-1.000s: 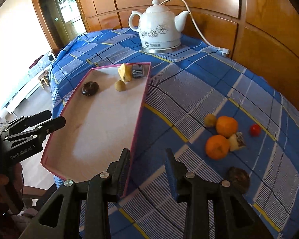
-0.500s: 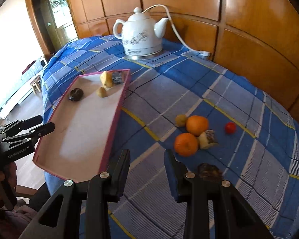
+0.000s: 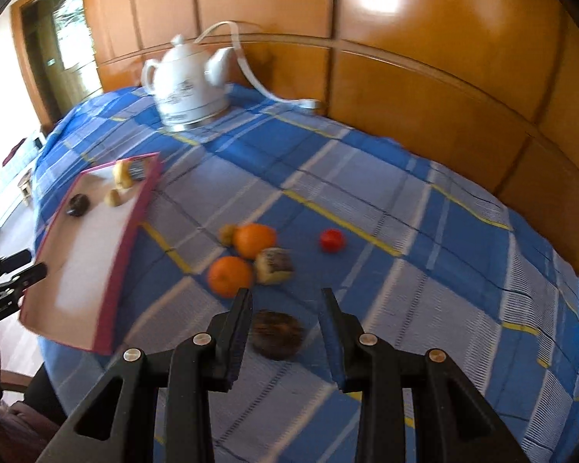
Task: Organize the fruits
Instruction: 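Move both grippers back toward the remaining fruits, then lower the left gripper onto an orange and close it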
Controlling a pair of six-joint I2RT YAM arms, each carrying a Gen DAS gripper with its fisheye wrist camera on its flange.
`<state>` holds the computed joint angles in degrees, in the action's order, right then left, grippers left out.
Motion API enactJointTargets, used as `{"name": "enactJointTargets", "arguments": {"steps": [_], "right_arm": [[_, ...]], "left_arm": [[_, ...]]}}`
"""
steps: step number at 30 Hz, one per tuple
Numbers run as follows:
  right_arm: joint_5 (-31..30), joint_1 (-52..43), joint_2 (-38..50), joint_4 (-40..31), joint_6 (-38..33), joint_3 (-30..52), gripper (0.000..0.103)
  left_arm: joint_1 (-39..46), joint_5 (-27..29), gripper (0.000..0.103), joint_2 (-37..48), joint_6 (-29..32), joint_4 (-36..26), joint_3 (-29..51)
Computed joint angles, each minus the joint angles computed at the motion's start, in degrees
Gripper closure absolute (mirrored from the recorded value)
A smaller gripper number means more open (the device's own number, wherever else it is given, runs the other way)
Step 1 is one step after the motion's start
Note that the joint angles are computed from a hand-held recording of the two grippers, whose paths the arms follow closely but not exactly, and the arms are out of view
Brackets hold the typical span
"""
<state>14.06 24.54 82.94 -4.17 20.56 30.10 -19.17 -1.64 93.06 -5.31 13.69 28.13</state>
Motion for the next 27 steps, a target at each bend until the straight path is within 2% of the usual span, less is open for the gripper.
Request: {"name": "enactJointTargets", "arguments": {"steps": [7, 10, 14, 17, 19, 22, 27], "right_arm": [[-2.1, -12.09, -1.46, 4.14, -2.95, -4.98, 0.068], [-5.58, -18.95, -0.14, 8.24, -1.51, -7.46, 0.068], [-10.72, -25.37, 0.22, 9.25, 0.14, -8.09, 0.068], [-13.34, -27.85, -0.51, 9.57, 0.79, -8.53, 0.068], [-14.34, -28.01, -0.08, 9.65, 0.71, -8.37, 0.068], [-13.24, -26.43, 0.08, 9.38, 0.5, -7.95, 0.068], [-13.44, -24.71, 1.09, 9.22, 0.42, -7.17, 0.068]], "left_arm": [[-2.74, -0.51, 0.043, 1.11, 0.13, -1.41, 1.66], [-4.74, -0.56, 0.043, 1.57, 0.17, -2.51, 3.17], [-7.75, -0.02, 0.043, 2.88, 0.37, -4.23, 5.99], [-10.55, 0.72, 0.044, 5.03, 0.07, -5.62, 9.06], [-11.75, 2.0, 0.049, 7.22, -0.28, -7.44, 12.09], [-13.27, 3.97, 0.055, 10.37, -1.45, -10.18, 16.82], [-16.22, 6.71, 0.056, 15.32, -2.98, -13.44, 23.97]]}}
